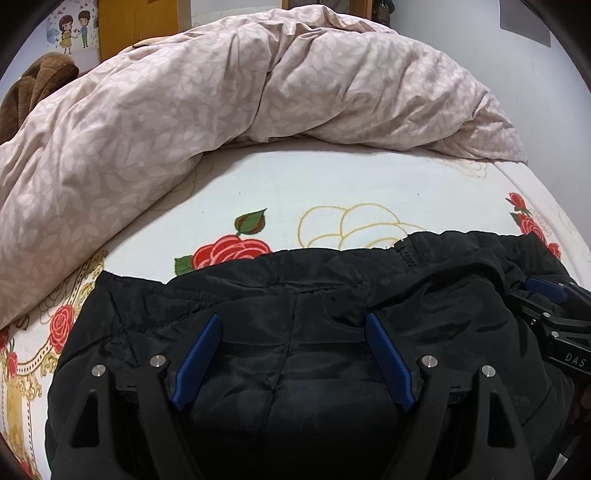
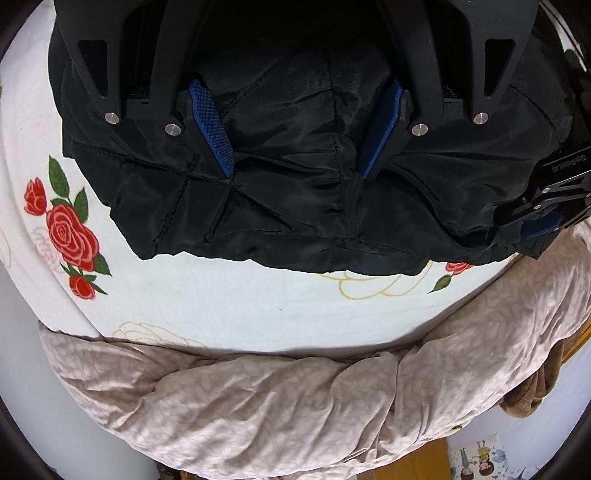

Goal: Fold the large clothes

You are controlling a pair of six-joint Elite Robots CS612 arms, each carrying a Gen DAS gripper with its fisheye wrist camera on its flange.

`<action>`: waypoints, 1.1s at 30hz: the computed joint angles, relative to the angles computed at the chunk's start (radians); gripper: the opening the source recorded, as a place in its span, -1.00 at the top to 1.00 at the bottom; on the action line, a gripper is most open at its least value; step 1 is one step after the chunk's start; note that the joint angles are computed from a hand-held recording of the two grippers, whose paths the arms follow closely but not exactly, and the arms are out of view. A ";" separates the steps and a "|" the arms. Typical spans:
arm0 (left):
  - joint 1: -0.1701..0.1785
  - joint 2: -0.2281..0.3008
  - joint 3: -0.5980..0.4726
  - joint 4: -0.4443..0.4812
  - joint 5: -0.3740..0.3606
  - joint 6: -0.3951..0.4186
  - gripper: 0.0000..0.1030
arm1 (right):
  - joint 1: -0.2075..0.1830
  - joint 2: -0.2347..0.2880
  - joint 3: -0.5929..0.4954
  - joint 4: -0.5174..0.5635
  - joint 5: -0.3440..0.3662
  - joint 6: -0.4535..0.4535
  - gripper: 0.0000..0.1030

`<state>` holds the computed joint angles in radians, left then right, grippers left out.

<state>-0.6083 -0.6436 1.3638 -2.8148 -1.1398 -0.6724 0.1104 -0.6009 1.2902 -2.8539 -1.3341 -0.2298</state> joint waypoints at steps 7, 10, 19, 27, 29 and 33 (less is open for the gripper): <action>-0.001 0.024 -0.026 -0.007 0.011 0.025 -0.62 | -0.004 0.003 0.014 -0.051 -0.012 0.023 -0.34; 0.001 0.019 -0.024 0.001 -0.001 0.025 -0.62 | 0.000 -0.005 0.014 -0.040 -0.030 0.032 -0.34; 0.013 -0.095 0.166 -0.122 0.091 -0.014 -0.61 | -0.038 -0.055 0.051 -0.103 -0.060 0.100 -0.34; 0.065 -0.082 0.203 -0.146 -0.035 -0.145 -0.61 | -0.047 -0.025 0.009 0.013 -0.132 0.097 -0.29; 0.064 -0.098 0.219 -0.165 -0.034 -0.162 -0.61 | -0.051 -0.045 0.031 -0.012 -0.115 0.108 -0.29; 0.035 -0.154 0.302 -0.242 0.037 -0.123 -0.61 | -0.081 -0.111 0.133 -0.098 -0.026 0.116 -0.29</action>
